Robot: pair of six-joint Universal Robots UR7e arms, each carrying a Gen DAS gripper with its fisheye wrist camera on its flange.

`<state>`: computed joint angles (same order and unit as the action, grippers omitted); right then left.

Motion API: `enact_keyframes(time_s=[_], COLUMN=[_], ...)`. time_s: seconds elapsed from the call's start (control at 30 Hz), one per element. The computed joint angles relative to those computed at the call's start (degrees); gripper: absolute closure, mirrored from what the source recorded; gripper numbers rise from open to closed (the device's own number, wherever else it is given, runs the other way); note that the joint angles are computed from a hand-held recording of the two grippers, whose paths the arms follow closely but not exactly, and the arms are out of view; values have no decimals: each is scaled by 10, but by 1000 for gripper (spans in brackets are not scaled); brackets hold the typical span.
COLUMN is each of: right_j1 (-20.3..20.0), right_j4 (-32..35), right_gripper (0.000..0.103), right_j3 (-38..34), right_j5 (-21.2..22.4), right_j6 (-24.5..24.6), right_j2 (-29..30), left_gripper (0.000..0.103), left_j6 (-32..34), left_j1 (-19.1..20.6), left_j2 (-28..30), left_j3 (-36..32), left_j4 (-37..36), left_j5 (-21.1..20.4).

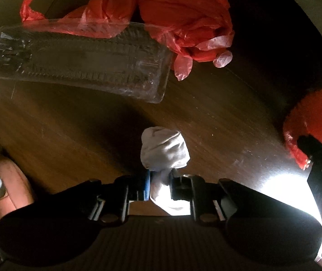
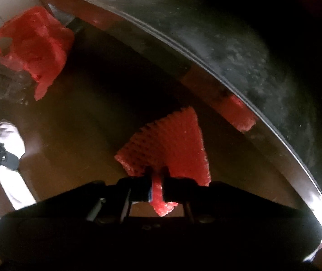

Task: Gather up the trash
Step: 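Grasp the white cloth with the left tool while the right tool grasps the red mesh net, then lift the white cloth and red net up toward the teal wastebasket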

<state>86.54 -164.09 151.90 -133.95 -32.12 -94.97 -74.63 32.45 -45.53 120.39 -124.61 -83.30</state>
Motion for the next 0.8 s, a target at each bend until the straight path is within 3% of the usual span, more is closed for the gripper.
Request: enact_keyframes(time_s=[0.07,0.4,0.8], right_j1=[13,128,377], right_j4=[32,299,584], right_gripper=[98,98,98], right_j3=[1,-59,-199], right_j5=[-3,6,-16], right_j6=[12,196,445], right_j2=[-19,-159,-229], left_gripper=[88,88,88], left_j6=[-3,-33,-70], left_j1=[-2,-44,-158], left_j2=[-6,-68,-166], left_j3=[-4,-38,-107], left_j4=[9,71,195], left_j5=[-4,7,50])
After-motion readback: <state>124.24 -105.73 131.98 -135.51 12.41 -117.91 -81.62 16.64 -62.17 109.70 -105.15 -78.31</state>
